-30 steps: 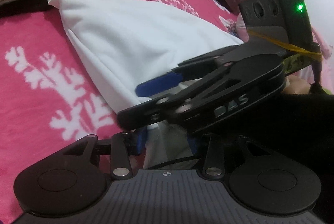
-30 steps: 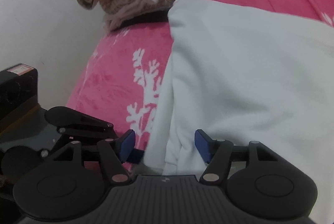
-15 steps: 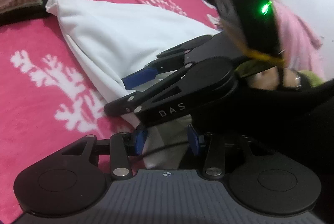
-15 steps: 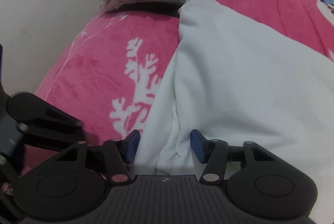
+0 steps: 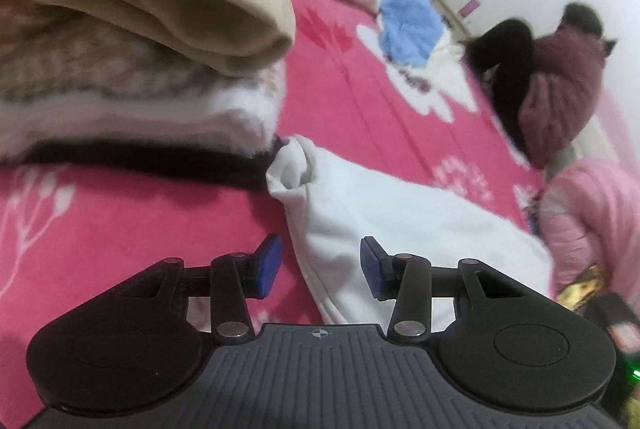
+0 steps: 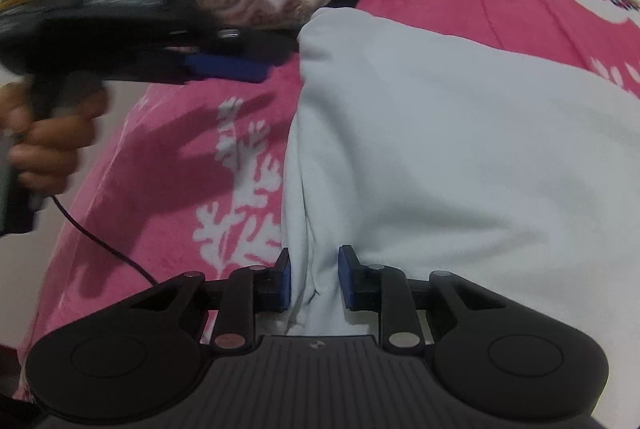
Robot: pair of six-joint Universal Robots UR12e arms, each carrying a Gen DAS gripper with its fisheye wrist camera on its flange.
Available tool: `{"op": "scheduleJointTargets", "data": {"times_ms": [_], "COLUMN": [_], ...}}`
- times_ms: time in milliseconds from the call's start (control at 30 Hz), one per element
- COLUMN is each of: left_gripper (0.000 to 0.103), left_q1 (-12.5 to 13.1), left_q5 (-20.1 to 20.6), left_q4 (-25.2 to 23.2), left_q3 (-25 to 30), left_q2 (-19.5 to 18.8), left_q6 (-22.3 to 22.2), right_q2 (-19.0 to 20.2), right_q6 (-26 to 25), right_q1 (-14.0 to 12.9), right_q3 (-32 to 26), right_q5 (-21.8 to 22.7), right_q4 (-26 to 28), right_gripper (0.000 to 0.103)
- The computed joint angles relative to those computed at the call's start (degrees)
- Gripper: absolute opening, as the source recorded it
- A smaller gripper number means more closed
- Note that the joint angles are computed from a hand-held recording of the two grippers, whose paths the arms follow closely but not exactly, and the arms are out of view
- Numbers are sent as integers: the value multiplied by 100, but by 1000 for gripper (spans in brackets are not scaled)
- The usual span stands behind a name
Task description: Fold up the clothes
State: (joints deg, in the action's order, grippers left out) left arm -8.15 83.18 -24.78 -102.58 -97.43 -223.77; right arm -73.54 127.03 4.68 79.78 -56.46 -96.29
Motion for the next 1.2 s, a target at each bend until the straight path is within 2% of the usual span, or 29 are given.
{"op": "scheduleJointTargets", "data": {"times_ms": [67,133,233,267,367,467,700,900,1033,1200], "left_gripper": [43,43,42,35,16,11,9,8,8,8], "left_q1": [-67,-130,-193,-197,-186,-241,-441,-637,-768,-1010], "left_q5": [182,351,549,574,402,361,234,-95,-453,-674], "left_q4": [-320,-337,-409,-418,-275,-357,-356,-406,-589,-1252], "left_q3": [154,228,316,302,382,650,1434,2271,2952,4162], "left_q2": [-112,-193,-244,-216,-263,-382,-777,-1309,-1743,-2469], "left_q6": [-48,-111,-283,-442,-696,-722,-464,-145,27,562], "right_q2": [-3,-5,-30,-15,40,57,18,-113,-158,-140], "right_q6": [62,76,20,70,310,540,1283,2006,2367,2925], "right_q1": [-15,-22,-26,-50,-161,-316,-758,-1182,-1499,-1876], "right_q3": [24,37,69,34,-70,-114,-84,119,173,208], "right_q5": [64,96,83,145,387,680,1400,1722,1797,1827], "right_q4": [-22,-44,-115,-35,196,340,258,-333,-742,-1176], "right_gripper": [25,25,16,11,8,8,8,8,7,7]}}
